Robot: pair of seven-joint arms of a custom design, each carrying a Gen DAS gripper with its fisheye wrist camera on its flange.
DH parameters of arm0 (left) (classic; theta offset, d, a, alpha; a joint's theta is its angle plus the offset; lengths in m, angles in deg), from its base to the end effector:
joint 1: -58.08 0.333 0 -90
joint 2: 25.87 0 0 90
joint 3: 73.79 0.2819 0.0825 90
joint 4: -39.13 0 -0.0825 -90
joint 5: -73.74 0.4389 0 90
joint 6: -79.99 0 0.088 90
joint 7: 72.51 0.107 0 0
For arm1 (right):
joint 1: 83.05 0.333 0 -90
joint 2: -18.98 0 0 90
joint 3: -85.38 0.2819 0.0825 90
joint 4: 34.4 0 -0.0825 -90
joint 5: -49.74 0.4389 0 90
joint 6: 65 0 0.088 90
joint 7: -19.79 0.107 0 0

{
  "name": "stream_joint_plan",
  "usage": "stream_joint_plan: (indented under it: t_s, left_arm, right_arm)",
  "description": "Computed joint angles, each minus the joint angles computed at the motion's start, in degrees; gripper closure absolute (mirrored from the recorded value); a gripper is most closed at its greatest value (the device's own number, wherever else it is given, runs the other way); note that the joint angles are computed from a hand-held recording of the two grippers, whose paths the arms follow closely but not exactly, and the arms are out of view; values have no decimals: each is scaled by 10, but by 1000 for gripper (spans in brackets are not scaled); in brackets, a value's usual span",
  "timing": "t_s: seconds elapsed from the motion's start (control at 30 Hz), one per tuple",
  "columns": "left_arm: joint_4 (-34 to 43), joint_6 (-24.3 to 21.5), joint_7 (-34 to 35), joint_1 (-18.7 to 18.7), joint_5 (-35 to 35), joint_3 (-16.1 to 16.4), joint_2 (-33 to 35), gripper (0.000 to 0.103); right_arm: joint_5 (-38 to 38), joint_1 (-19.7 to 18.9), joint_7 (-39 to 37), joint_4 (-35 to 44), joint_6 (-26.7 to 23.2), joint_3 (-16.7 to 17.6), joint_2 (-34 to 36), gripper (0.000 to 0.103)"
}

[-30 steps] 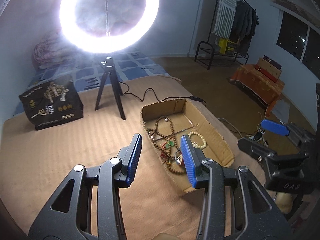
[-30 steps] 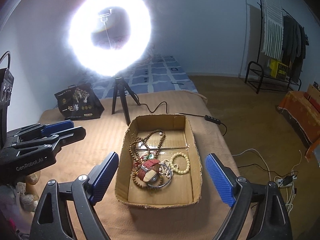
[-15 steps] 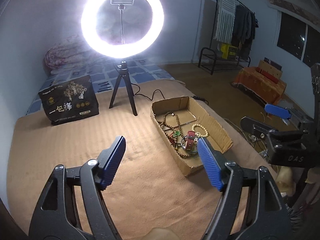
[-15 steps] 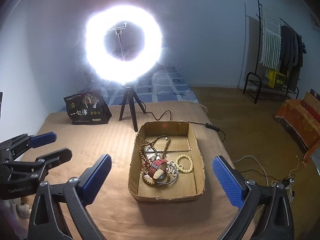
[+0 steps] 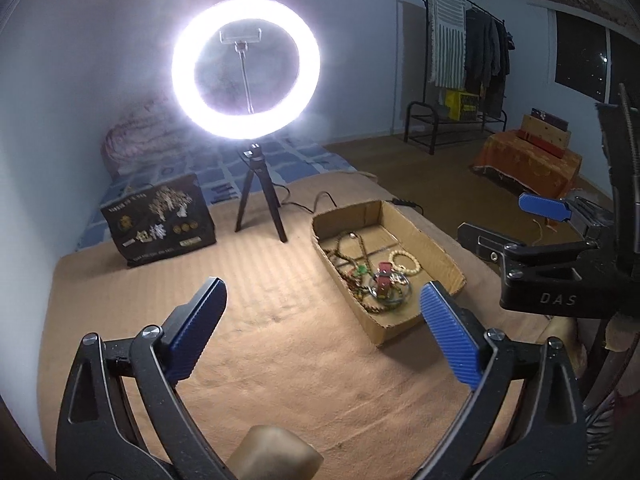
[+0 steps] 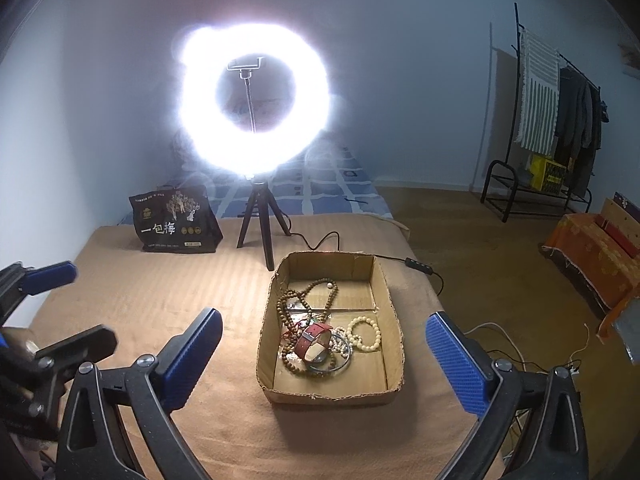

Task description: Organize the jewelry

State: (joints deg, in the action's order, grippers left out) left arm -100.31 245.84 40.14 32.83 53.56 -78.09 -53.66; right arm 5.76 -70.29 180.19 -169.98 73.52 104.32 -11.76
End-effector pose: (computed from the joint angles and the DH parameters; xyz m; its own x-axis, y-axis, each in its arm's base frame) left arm 0.4584 -0.2396 0.5410 -0.5699 -0.8212 -0.0298 -0.4583 0.3478 -0.8179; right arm 0.4307 0.2749 0.5314 -0.2310 -0.9724 0.0329 -0.5721 0.1084 -0.8130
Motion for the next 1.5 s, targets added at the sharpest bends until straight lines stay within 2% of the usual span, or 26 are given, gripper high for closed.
stream_joint_plan:
  t_s: [0.1,0.2,0.37,0.8,1.5]
  left_arm:
    - [-6,4,-5,6,6,-3,-6,2]
    - [-7,3,-32,28,30,-20,-7,1]
    - [-4,-3,-47,30,39,-15,-5,1]
    - [5,-12,-118,61,72,-29,2,1]
    - [1,-7,-127,58,84,-25,3,1]
  right_arm:
    - [-2,-1,0,2,2,0,5,0]
    - [-6,-2,3,4,-4,2,7,0]
    - [-6,2,2,7,-5,-1,14,0]
    - [-8,8,0,12,-9,-7,22,0]
    - [-3,10,-2,8,-1,-9,25,0]
